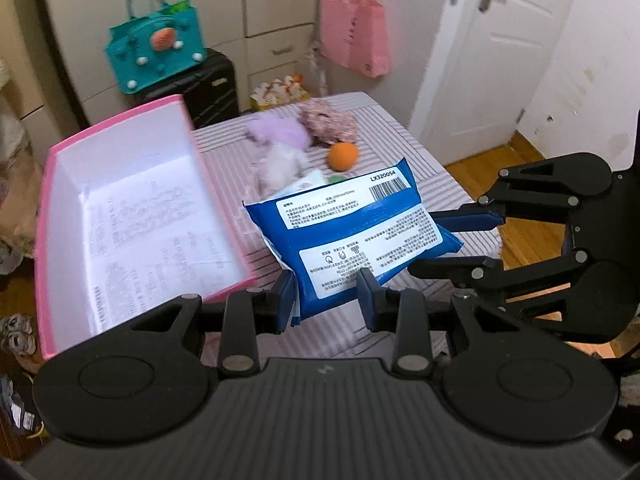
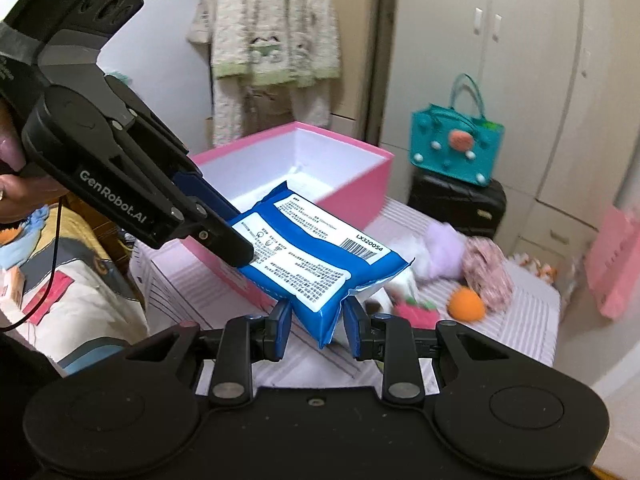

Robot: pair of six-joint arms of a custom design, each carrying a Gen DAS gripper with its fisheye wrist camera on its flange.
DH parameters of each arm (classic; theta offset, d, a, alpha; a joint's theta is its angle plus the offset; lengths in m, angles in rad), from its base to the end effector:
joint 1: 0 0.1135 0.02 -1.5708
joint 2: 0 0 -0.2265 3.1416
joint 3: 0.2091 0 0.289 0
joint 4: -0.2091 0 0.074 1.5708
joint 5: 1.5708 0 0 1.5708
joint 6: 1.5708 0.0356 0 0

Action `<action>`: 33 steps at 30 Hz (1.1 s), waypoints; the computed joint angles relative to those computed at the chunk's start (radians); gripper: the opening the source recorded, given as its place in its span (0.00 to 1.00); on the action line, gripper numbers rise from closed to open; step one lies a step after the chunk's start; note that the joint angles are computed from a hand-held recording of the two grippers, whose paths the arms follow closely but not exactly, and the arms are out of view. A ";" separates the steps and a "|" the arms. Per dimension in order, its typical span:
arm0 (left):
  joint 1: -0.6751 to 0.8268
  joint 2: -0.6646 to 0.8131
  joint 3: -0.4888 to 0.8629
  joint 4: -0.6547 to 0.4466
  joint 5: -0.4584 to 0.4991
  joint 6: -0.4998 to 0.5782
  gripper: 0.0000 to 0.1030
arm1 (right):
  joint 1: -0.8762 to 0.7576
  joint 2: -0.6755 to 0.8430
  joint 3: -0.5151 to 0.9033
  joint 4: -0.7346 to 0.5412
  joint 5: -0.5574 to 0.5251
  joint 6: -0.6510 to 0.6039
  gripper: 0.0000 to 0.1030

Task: Organize soft objects
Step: 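Lift the blue wipe packet with the right tool and carry it over the pink box, then lower the packet into the box and open the right tool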

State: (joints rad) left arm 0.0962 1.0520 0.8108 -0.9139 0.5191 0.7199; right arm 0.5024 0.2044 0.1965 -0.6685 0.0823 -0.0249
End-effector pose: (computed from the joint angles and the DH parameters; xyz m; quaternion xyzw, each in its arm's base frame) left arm 0.2395 0.0054 0.2049 0.3406 0.8838 -0.1514 0.2827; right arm 0.1476 0.0777 0.1487 -0.2176 0.8744 0.0661 0.4286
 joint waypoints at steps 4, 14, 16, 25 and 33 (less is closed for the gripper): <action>0.098 0.063 0.043 0.008 0.045 0.039 0.32 | 0.056 0.281 0.097 0.184 0.026 -0.015 0.32; 0.233 0.389 0.263 0.102 0.109 0.035 0.32 | 0.061 0.852 0.354 0.524 -0.009 -0.072 0.32; 0.233 0.475 0.320 0.120 0.100 0.009 0.32 | 0.043 0.949 0.408 0.562 -0.032 -0.085 0.32; 0.202 0.834 0.612 0.127 0.005 -0.080 0.30 | -0.002 1.371 0.721 0.591 -0.113 -0.137 0.32; 0.144 0.947 0.701 0.206 -0.102 -0.139 0.30 | -0.059 1.622 0.961 0.504 -0.191 -0.098 0.32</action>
